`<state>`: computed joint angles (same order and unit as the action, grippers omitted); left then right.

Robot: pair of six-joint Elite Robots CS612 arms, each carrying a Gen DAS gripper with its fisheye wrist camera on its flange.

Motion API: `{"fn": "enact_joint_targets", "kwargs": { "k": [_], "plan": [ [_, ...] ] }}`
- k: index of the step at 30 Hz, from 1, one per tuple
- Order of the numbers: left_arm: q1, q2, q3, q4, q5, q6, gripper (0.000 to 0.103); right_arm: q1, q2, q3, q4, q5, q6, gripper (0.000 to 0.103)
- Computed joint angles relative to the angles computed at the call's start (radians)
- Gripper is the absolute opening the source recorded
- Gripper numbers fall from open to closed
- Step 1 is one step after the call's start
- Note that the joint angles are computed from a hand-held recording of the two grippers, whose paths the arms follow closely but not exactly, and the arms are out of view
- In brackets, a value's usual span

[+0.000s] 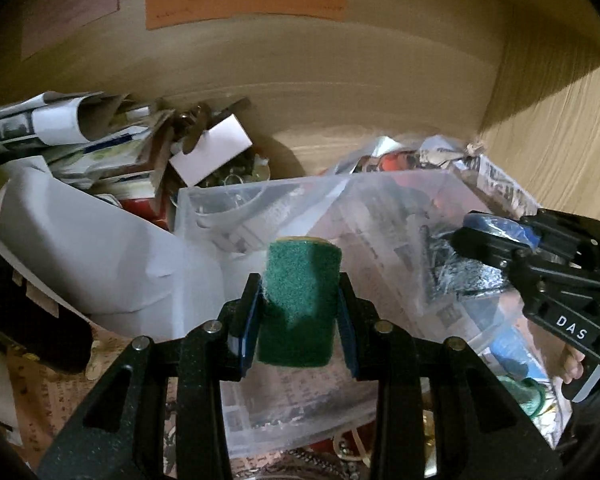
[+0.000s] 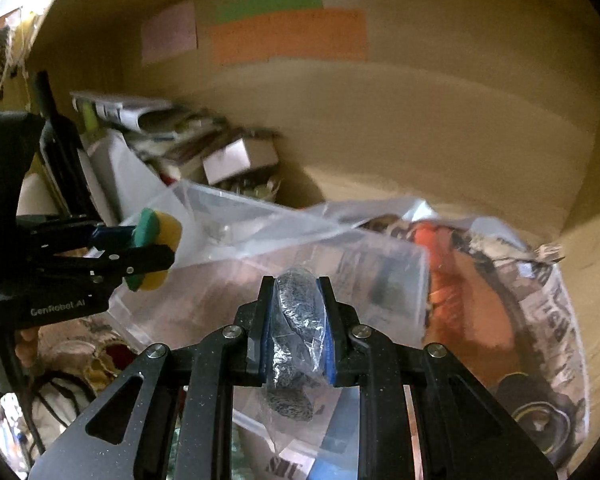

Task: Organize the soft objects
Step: 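Carry both items over the clear plastic box and open both tools, then grasp the black beaded bracelet with the left tool while the right tool grasps the green knit glove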

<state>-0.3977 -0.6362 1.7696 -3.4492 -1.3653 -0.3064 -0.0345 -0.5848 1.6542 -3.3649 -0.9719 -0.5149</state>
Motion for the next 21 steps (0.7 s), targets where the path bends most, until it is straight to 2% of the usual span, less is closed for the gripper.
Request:
{"fn": "enact_joint_targets", "kwargs": {
  "k": [4, 5, 6, 7, 8, 11, 17, 21],
  "plan": [
    [-0.002, 0.005, -0.01, 0.023, -0.004, 0.011, 0.038, 0.007, 0.006, -0.014, 0.032, -0.025, -0.019, 0.018],
    [-0.003, 0.005, -0.011, 0.027, -0.005, 0.011, 0.041, 0.009, 0.007, -0.015, 0.032, -0.035, -0.023, 0.019],
    [-0.002, 0.006, -0.01, 0.025, -0.002, 0.011, 0.048, 0.012, 0.008, -0.017, 0.035, -0.043, -0.027, 0.02],
    [-0.003, 0.006, -0.011, 0.021, 0.007, 0.01, 0.056, 0.013, 0.008, -0.017, 0.037, -0.049, -0.03, 0.026],
    [-0.006, 0.007, -0.008, 0.011, 0.018, 0.009, 0.058, 0.014, 0.008, -0.016, 0.03, -0.058, -0.028, 0.037],
    [-0.01, 0.002, 0.004, -0.016, 0.033, 0.012, 0.061, 0.012, 0.009, -0.004, -0.036, -0.065, -0.01, 0.061],
    [-0.019, -0.017, 0.042, -0.086, 0.072, 0.014, 0.07, 0.001, -0.008, 0.029, -0.112, -0.036, 0.003, 0.064],
    [-0.034, -0.035, 0.083, -0.158, 0.113, 0.029, 0.079, -0.012, -0.022, 0.067, -0.198, -0.002, 0.022, 0.075]
  ]
}}
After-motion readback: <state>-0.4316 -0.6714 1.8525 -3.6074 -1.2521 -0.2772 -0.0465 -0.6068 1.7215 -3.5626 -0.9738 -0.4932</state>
